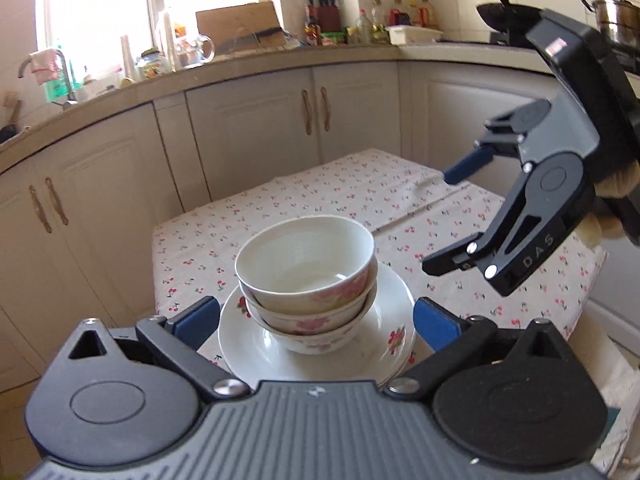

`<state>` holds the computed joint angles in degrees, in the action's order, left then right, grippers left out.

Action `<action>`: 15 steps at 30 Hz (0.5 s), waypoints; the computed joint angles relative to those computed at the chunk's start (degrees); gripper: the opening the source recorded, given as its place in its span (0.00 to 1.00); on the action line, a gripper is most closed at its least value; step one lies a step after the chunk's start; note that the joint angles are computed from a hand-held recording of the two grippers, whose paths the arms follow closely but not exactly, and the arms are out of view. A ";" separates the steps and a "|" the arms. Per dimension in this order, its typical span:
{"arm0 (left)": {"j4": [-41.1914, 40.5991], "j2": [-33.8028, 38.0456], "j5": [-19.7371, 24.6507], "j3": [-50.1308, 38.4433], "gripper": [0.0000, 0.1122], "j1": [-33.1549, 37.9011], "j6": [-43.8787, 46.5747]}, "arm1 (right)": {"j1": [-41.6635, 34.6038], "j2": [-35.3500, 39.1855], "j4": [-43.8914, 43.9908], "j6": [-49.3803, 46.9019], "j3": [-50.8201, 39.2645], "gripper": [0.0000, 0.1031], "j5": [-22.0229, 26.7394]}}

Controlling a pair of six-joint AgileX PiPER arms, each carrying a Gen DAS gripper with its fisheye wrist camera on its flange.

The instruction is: Organize plates and bowls

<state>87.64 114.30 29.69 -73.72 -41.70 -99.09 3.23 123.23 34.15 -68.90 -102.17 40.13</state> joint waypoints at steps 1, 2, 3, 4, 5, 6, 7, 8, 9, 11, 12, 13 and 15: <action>-0.06 0.73 4.03 -0.70 0.91 -1.94 -2.19 | -0.21 -1.32 -0.35 2.64 2.58 1.00 -1.86; -2.42 1.73 7.88 -2.22 0.91 -3.74 -2.15 | -0.37 -2.51 -0.71 4.76 4.93 1.00 -3.44; -7.06 2.65 10.90 -4.51 0.91 -5.14 0.18 | -0.80 -3.98 0.05 5.63 7.97 1.00 -5.24; -10.61 3.44 13.48 -6.55 0.91 -6.53 0.73 | -1.11 -5.08 0.74 6.05 10.20 1.00 -6.50; -11.86 3.49 15.26 -7.08 0.91 -7.96 -1.01 | -1.46 -6.60 1.86 6.09 13.34 1.00 -8.24; -11.99 3.55 16.37 -7.18 0.91 -9.18 -3.63 | -1.79 -7.93 3.26 5.78 16.07 1.00 -9.86; -13.39 3.76 17.82 -7.90 0.91 -10.34 -4.53 | -1.98 -9.27 4.39 5.61 18.67 1.00 -11.49; -14.88 4.29 19.45 -9.16 0.91 -11.26 -4.83 | -2.26 -10.42 5.80 4.87 20.81 1.00 -12.71; -16.21 4.98 21.33 -10.48 0.91 -12.10 -4.90 | -2.69 -11.64 7.66 3.68 22.94 1.00 -13.72; -19.29 6.59 26.07 -13.83 0.91 -13.90 -3.70 | -3.48 -14.45 10.26 2.15 26.89 1.00 -15.25; -19.77 6.95 27.64 -14.51 0.91 -14.73 -3.79 | -3.82 -16.02 12.44 0.46 28.98 1.00 -16.19; -19.87 6.94 28.57 -14.76 0.91 -15.40 -4.13 | -4.18 -17.21 14.31 -1.15 30.48 1.00 -16.76; -20.21 6.78 30.13 -15.27 0.91 -16.53 -4.88 | -4.90 -19.21 20.17 -6.70 33.33 1.00 -17.85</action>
<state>67.42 121.08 59.82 -88.99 -58.24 -103.97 -1.67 104.02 54.32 -75.60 -68.83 22.28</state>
